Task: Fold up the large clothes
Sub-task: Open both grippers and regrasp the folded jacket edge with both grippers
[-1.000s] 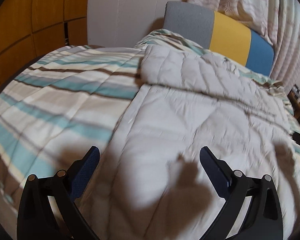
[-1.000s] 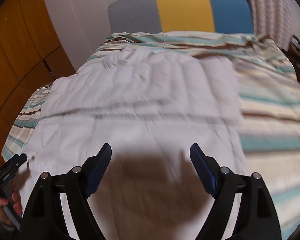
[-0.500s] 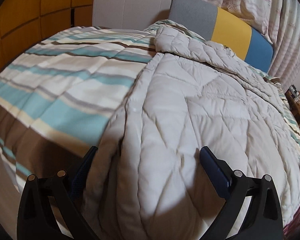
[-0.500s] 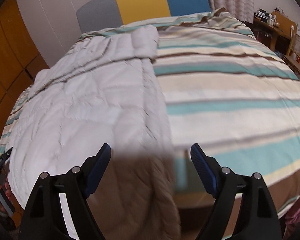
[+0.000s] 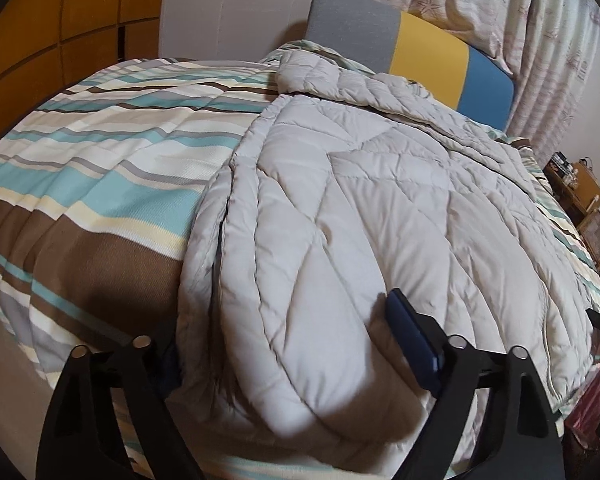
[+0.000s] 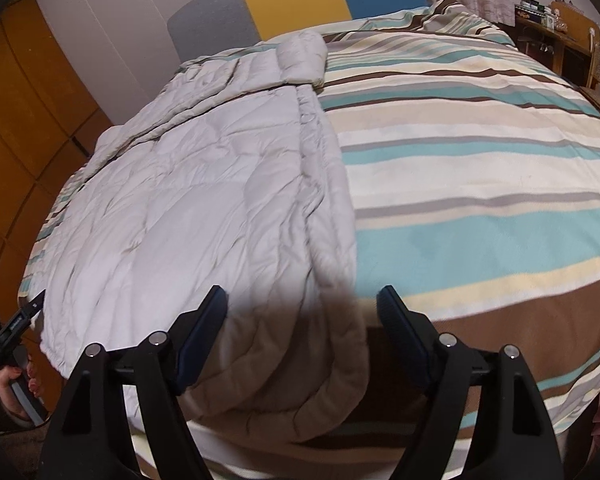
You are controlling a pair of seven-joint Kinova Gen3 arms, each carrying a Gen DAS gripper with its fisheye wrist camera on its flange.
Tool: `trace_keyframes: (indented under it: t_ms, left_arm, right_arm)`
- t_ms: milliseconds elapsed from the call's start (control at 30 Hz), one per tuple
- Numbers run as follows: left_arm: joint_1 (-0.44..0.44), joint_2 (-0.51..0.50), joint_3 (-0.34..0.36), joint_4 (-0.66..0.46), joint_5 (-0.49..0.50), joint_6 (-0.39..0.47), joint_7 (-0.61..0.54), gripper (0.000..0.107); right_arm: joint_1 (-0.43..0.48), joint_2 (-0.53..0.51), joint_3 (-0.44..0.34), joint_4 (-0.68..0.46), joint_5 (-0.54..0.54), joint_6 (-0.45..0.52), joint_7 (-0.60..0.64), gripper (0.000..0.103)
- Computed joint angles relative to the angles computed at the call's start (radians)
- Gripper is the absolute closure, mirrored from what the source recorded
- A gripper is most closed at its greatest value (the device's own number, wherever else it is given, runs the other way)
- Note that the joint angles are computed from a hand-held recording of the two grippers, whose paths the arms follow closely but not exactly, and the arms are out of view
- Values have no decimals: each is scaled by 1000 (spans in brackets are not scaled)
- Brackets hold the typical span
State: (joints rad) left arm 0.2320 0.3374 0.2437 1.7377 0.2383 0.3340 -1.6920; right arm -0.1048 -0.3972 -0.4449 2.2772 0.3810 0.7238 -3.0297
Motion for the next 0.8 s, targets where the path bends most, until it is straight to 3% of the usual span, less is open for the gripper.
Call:
trace_keyframes:
  t_ms: [67, 167, 200, 267, 333, 400, 533, 800]
  left_arm:
    - [-31, -3, 34, 16, 32, -11, -27, 31]
    - [-32, -8, 40, 23, 43, -12, -45, 43]
    - [-31, -9, 41, 22, 43, -8, -50, 47]
    - [-31, -13, 41, 19, 50, 1, -59, 64]
    - [-49, -18, 52, 11, 79, 16, -66, 73]
    - [-60, -26, 57, 5, 106, 21, -74, 80]
    - [-128, -42, 119, -22, 205, 24, -172, 90]
    - [-148, 7, 127, -195, 360, 108, -274, 91]
  right_arm:
    - [-20, -5, 12, 9, -10, -29, 15, 36]
    - [-5, 34, -38, -16, 15, 2, 9, 42]
    - [-11, 39, -41, -17, 24, 3, 3, 48]
    - [-26, 37, -29, -12, 30, -9, -3, 62]
    - [-36, 23, -13, -7, 33, -30, 2, 78]
    - [-37, 9, 3, -9, 29, -42, 16, 86]
    - [-13, -53, 77, 15, -17, -152, 59, 90]
    - [66, -66, 168, -29, -82, -282, 208, 90]
